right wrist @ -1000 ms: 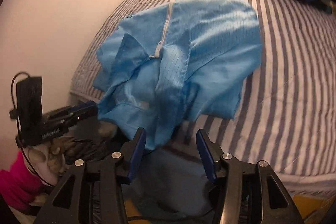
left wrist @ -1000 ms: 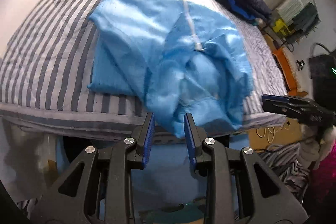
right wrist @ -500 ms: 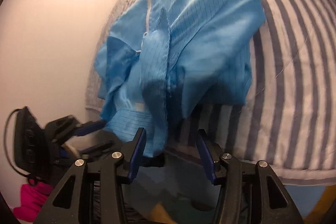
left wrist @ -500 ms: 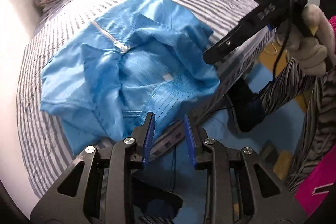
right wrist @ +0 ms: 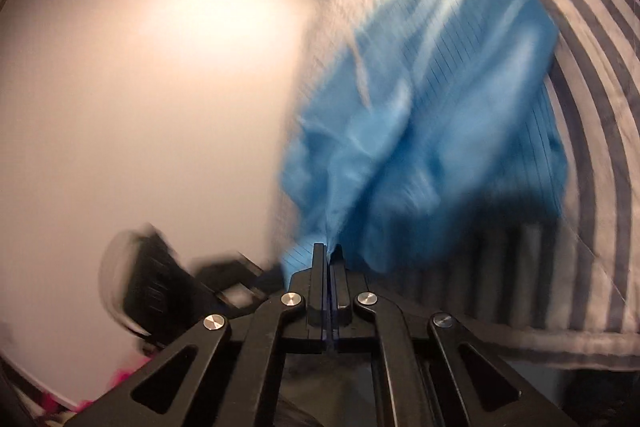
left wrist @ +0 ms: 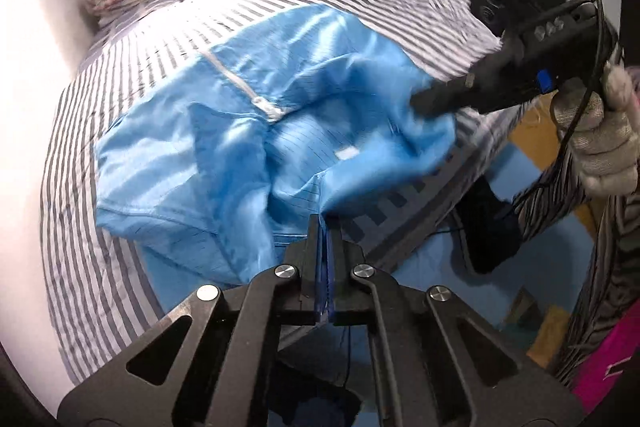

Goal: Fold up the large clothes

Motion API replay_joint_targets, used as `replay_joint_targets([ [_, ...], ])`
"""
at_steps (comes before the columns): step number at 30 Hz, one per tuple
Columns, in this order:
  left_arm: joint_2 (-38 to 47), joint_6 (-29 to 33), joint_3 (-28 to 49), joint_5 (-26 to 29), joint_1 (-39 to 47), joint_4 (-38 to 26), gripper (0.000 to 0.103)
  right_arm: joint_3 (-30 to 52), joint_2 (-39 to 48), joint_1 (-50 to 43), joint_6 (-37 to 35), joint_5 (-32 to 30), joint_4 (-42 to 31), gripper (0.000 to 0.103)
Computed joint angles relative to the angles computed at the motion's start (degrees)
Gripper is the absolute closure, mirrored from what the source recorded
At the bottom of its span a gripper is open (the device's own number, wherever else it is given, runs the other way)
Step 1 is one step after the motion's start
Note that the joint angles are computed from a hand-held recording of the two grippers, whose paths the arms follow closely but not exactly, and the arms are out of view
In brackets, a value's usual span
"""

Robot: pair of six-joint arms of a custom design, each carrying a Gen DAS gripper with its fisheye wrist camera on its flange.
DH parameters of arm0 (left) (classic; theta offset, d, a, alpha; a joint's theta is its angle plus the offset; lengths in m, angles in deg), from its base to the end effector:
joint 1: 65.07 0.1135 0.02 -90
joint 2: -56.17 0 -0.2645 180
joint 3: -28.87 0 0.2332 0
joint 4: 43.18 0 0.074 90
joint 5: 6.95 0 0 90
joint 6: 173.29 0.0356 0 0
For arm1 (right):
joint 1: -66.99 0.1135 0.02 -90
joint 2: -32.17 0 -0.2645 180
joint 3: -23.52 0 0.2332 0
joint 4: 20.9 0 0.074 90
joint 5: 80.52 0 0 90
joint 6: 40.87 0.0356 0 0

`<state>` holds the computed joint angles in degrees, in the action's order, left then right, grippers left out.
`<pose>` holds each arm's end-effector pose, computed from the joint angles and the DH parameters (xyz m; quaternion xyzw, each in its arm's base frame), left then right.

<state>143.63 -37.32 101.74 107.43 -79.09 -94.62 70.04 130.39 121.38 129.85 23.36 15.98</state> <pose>0.2654 -0.0814 0.2217 0.5160 0.8062 -0.1427 0.2520 0.1859 0.2449 0.1645 0.2509 0.7491 0.5231 0.3197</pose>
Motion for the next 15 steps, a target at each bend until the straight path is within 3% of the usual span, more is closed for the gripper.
replay_joint_targets([
  [3, 0.7, -0.9, 1.0, 2.6, 2.2, -1.6, 0.103, -3.6, 6.5, 2.1, 1.5, 6.0, 16.9, 0.103],
  [7, 0.1, -1.1, 0.0, 1.6, 1.8, -0.6, 0.103, -2.4, 7.0, 3.8, 6.3, 7.0, 9.8, 0.099],
  [8, 0.7, -1.3, 0.7, 1.6, 1.8, -0.7, 0.103, -2.4, 7.5, 4.2, 7.6, 7.0, 10.1, 0.091],
  [9, 0.7, -1.3, 0.6, 1.9, 1.9, -0.7, 0.103, -2.9, 7.3, 5.2, 9.0, 8.2, 10.0, 0.076],
  [11, 0.7, -1.2, 0.9, 2.3, 2.3, -0.6, 0.103, -5.7, 5.4, 5.8, 9.1, 8.6, 9.9, 0.066],
  [15, 0.9, -0.8, 1.1, 2.6, 2.6, -0.6, 0.103, -5.5, 6.4, 5.2, 7.5, 4.4, 11.5, 0.066],
])
